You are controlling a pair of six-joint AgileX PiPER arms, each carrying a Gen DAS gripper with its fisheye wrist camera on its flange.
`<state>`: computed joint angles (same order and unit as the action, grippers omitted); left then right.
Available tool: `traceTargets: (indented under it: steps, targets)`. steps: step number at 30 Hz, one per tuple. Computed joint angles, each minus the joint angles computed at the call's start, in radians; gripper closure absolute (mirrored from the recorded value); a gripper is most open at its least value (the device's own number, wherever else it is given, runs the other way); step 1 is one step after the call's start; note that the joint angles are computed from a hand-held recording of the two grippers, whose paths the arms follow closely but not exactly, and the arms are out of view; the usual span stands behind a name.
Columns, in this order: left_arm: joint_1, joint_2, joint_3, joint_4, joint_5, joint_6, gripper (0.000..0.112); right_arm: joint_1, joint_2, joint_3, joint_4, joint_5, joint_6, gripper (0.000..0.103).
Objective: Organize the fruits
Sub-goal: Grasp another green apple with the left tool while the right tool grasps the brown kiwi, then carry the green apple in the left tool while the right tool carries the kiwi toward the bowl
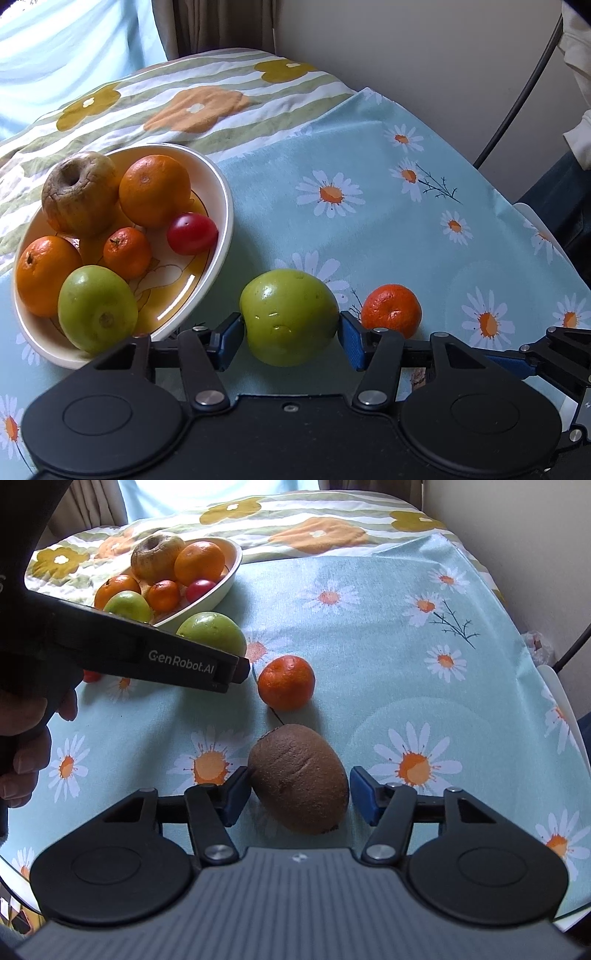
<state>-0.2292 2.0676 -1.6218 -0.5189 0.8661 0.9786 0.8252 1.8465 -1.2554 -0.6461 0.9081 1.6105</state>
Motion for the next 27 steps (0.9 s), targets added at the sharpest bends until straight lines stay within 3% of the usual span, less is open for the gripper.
traceTargets:
  steps: [27]
  targets:
    - [0.068, -0.116, 0.123, -0.058, -0.017, 0.085, 0.053, 0.047, -0.037, 0.009, -0.074, 0.064, 0.058, 0.038]
